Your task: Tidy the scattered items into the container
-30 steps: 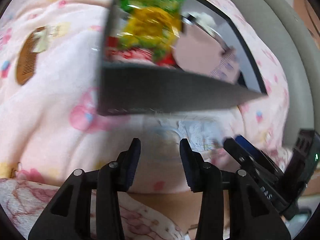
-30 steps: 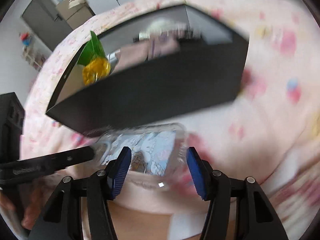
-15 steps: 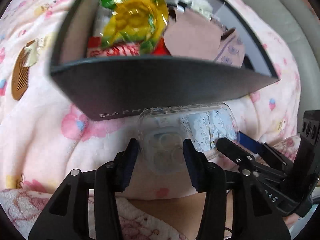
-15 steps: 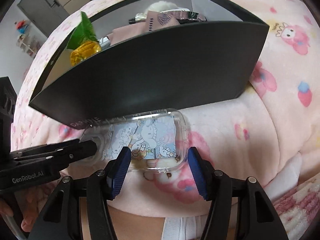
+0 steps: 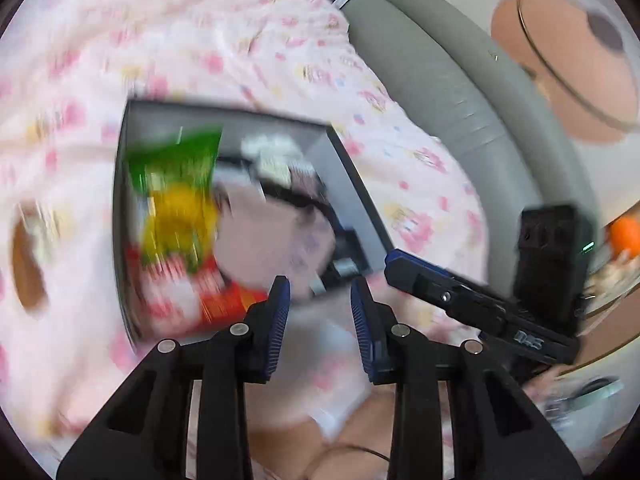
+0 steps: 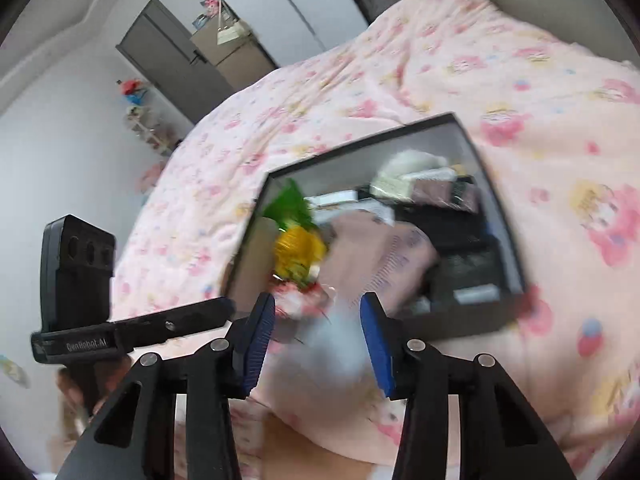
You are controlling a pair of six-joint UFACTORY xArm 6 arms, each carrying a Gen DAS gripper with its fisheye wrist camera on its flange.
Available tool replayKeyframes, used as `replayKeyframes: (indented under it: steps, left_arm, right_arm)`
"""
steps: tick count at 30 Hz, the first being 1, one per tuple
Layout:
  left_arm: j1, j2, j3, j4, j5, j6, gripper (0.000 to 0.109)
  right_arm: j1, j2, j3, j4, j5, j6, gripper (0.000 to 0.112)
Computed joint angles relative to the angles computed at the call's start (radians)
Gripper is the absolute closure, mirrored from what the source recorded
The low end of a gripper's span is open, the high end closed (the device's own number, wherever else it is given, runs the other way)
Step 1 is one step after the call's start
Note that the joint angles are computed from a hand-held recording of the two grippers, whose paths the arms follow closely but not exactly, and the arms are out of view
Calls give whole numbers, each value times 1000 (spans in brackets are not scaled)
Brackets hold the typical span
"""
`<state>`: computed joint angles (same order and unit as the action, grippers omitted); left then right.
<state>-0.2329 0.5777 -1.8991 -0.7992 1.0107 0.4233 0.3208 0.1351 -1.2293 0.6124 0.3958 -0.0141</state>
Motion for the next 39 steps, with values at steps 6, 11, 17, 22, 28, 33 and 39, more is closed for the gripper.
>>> replayKeyframes:
  steps: [6, 11, 17, 22, 28, 33, 39]
  left_arm:
    - [-10, 87, -74, 52, 50, -52, 78]
    - [1, -57, 203, 35, -31, -29, 77]
    - [-2, -122, 344, 111, -41, -108, 67]
    - [-28, -50, 274, 288, 29, -255, 63]
    - [-63, -52, 298, 380, 8, -270, 51]
    - [-60, -86, 348, 319, -36, -232, 75]
    - [-36, -131, 408, 177, -108, -171, 92]
  right_arm:
    - [-10, 86, -97, -176, 46, 92, 72]
    - [-10, 36, 40, -170, 56, 102, 72]
    - [8, 79, 64, -309, 143, 224, 72]
    - [9, 129, 22, -364, 181, 280, 60]
    - [-2, 178, -25, -417, 264, 337, 60]
    - [16, 187, -33, -311, 265, 203, 55]
    - [7, 137, 29, -342, 189, 269, 56]
